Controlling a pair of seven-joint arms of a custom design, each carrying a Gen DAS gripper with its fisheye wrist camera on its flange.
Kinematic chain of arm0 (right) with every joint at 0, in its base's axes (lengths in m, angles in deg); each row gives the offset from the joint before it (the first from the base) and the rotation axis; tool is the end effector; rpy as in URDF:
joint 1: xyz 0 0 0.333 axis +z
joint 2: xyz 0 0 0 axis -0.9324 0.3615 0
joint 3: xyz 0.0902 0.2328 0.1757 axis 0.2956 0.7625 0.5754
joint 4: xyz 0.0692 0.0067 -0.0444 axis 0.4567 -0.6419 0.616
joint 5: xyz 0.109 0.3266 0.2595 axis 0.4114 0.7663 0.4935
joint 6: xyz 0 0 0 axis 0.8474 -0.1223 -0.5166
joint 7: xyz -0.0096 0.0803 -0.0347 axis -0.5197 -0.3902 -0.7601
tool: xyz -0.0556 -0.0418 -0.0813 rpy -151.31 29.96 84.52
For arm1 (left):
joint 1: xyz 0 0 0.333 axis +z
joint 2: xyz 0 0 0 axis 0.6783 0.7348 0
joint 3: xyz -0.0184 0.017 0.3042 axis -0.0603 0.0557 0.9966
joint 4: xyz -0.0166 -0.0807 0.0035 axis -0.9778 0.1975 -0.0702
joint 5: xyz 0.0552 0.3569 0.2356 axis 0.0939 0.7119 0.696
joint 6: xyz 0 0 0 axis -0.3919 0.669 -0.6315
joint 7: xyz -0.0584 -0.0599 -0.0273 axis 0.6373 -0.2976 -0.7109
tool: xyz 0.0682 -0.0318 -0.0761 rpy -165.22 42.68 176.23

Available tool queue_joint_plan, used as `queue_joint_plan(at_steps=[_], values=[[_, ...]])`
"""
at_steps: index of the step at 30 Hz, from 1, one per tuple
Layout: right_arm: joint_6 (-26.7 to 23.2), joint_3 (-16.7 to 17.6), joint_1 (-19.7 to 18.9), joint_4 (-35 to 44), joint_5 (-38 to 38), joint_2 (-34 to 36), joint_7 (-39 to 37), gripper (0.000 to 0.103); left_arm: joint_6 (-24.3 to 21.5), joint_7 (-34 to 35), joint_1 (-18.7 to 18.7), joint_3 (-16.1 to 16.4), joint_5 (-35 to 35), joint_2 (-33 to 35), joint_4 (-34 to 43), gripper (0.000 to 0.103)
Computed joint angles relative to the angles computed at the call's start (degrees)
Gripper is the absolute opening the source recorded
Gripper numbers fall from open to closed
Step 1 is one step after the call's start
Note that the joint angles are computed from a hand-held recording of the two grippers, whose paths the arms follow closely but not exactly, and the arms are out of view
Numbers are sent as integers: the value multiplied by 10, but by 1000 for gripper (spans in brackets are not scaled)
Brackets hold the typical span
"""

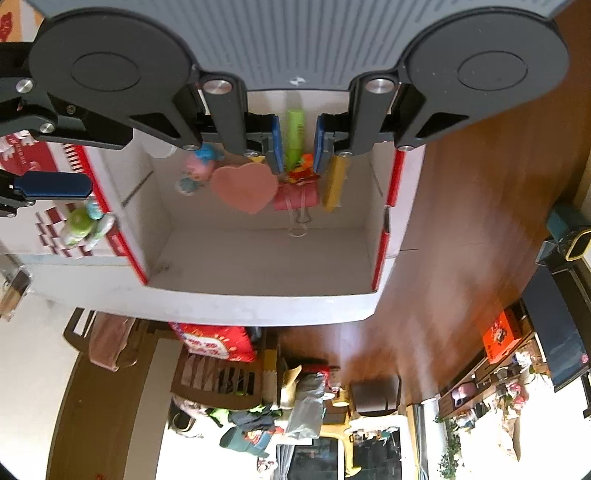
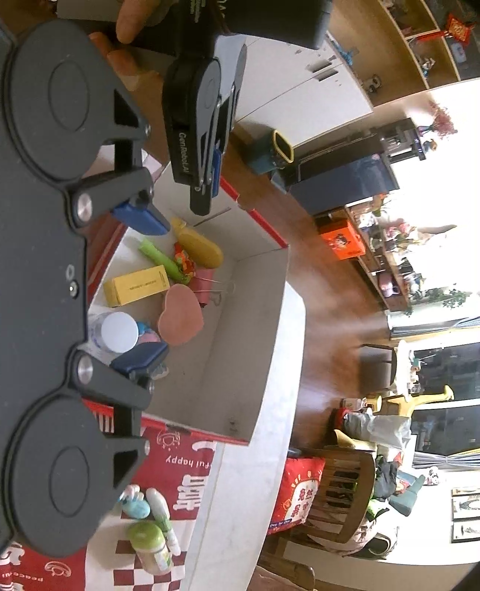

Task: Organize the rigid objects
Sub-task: 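Withdraw both tools from the shoebox toward the remaining items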

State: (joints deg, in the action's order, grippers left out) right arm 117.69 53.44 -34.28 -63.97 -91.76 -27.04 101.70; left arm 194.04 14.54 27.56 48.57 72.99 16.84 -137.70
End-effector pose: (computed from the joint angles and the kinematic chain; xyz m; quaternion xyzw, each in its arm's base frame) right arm 0.6170 0.4840 0.5604 -0.7506 0.5347 -0.1456 0.3598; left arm 0.6433 -0.2964 0.5441 -0.6182 0.7088 -0.2727 0.2025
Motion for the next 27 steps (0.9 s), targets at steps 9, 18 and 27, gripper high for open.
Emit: queue_joint_plan(at_steps=[9, 18, 27], values=[[74, 9, -21, -128, 0, -89, -6, 78, 39, -14, -12, -14, -12, -27, -26, 16], [117, 22, -65, -256, 42, -173, -25, 85, 43, -50, -45, -24, -2, 0, 4, 16], [136, 17, -110, -362, 76, -247, -46, 90, 32, -90, -95, -22, 17, 61, 69, 63]])
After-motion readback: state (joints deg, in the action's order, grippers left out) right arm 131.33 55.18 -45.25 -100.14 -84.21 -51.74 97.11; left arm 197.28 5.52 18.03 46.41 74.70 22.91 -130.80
